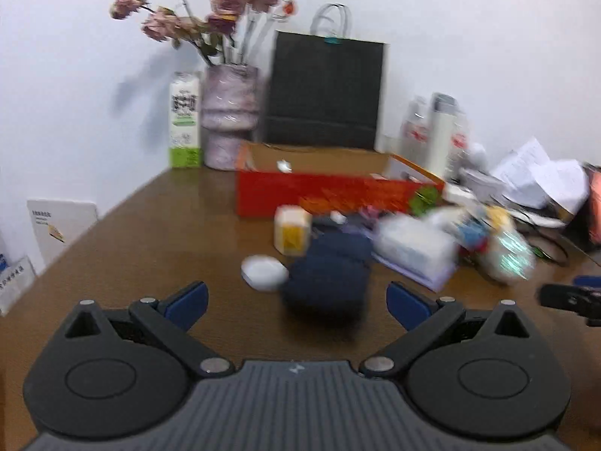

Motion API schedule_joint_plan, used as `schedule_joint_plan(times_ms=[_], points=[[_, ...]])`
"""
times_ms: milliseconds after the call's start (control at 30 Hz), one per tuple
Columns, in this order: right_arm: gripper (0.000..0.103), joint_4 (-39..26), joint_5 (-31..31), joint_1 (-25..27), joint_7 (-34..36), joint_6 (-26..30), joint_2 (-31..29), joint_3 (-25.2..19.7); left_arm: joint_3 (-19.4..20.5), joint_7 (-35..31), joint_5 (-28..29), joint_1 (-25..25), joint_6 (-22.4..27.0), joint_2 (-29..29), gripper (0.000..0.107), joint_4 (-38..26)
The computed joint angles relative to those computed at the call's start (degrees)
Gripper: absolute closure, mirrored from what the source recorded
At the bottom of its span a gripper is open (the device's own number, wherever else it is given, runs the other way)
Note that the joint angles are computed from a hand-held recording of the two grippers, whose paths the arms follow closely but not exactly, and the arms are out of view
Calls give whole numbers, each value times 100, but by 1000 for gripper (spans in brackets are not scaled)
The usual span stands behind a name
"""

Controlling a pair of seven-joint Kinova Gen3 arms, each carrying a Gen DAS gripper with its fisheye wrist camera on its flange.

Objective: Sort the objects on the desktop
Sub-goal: 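Move both tools back over the table toward the remaining items, then grasp the round white cap with the left tool while the right tool grasps the iridescent bag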

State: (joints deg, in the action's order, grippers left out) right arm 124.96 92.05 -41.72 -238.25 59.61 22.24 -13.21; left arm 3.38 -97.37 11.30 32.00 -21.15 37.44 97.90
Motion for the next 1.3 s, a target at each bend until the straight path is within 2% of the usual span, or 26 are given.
schedule_joint_plan(times_ms=[133,200,267,333,400,500,567,633,667,700,733,800,867,967,1067,1167,1300], points=[[14,-339,-92,444,558,-384,46,240,-882,-322,808,389,915,400,7,-1031],[17,-498,-71,594,738,-512,118,338,-1004,-359,808,357,1381,567,11,-1457],[20,-699,-167,726,1066,-669,220,418,-702,-370,435,57,1847,757,20,-1884],[29,-833,-244,837,1268,-867,287,495,-175,-309,4,-343,2313,911,25,-2250],[38,-869,-154,936,1268,-1114,311,552,308,-290,-186,-677,2631,1030,28,-2492],[39,-929,-92,983,1277,-1241,402,590,478,-151,-426,-748,3121,1218,29,-2930],[43,-974,-101,1000,1337,-1312,446,606,366,-50,-593,-621,3230,1308,37,-3127],[51,-1001,-130,1026,1349,-1403,462,617,162,90,-707,-446,3219,1328,51,-3189],[59,-1003,-138,1013,1331,-1401,465,627,-56,253,-788,-287,3192,1324,61,-3188],[62,-1007,-169,991,1325,-1378,457,633,-244,386,-852,-149,3182,1318,68,-3191],[62,-1004,-201,976,1331,-1383,442,634,-327,529,-925,-85,3177,1297,67,-3161],[64,-961,-234,923,1325,-1383,370,621,-240,659,-937,-140,3177,1198,68,-3032],[64,-843,-170,809,1299,-1336,259,572,-269,869,-936,-111,2841,1000,68,-2618],[64,-622,-83,537,1137,-1097,101,401,-820,1286,-967,337,2303,582,68,-1821],[64,-418,89,311,889,-1067,-8,171,-993,1381,-919,590,1924,104,68,-1025],[64,-393,80,-4,968,-869,11,-28,-743,1205,-846,565,1385,-307,68,-245],[64,-373,6,-459,899,-487,-15,-188,-598,909,-633,680,736,-712,68,547]])
